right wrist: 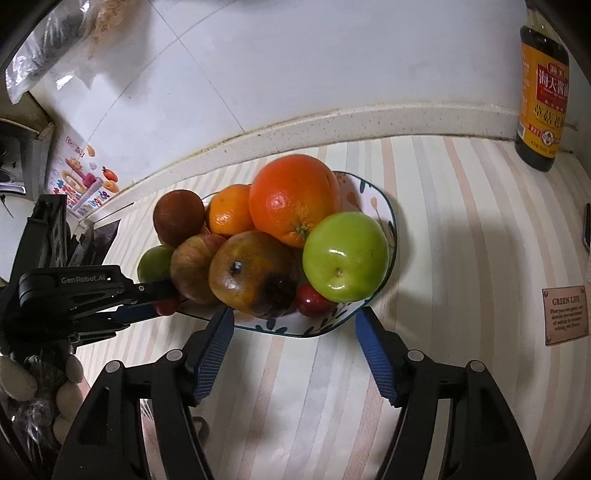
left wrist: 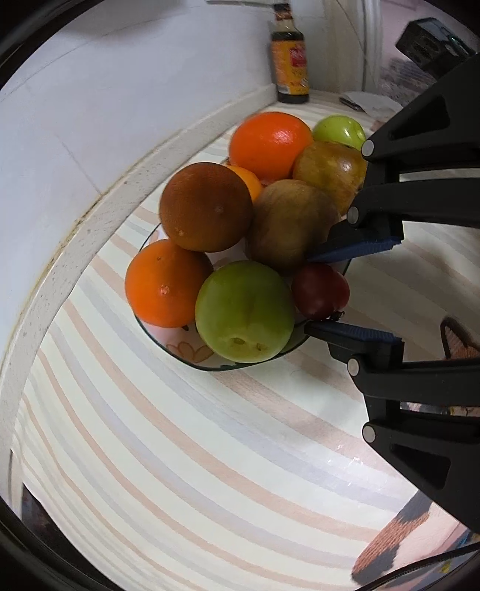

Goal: Organize fruits

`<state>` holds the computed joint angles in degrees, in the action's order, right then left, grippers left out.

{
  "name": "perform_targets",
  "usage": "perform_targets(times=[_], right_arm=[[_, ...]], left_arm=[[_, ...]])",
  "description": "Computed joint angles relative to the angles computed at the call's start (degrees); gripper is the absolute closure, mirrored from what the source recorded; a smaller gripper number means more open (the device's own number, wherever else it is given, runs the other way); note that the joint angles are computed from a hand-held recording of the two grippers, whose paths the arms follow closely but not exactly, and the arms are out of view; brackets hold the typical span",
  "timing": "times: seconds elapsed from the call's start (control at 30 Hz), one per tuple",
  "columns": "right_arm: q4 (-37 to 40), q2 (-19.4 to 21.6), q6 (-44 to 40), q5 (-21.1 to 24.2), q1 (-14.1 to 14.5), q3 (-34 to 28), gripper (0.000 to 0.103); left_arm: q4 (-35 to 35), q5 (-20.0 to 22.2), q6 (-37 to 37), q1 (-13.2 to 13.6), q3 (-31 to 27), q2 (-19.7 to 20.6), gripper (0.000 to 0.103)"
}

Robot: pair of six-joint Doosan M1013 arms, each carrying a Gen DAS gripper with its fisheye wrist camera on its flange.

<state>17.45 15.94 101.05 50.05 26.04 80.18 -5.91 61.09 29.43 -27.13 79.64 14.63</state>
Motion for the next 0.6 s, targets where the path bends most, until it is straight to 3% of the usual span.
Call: perform_targets(times=[0.17,0.27,0.43,0.6], right_arm=[[0.4,-0.6,-0.1,-0.8,0.0,0.1,0.032],[0.4,-0.8,-0.6,-0.9,0.2,0.0,0.032],[-0.1,-1.1,-0.3,-0.6,0.1,-0.4,0.032],[-1.7,-0.8,2.7,1.2,-0.1,-1.1,0.032]], left_arm=[[1.7,-8.7,-10.0,-0.6,4.7,-2.7,0.072],[2.9,-11.8,-15.0,-0.9,6.4,-3.7,0.068],[2.8,-11.5,-16.6,-0.8,6.3,-3.7,0.056],[3.7,-7.3,-15.7,-1.0,4.3,-2.9,0.051]])
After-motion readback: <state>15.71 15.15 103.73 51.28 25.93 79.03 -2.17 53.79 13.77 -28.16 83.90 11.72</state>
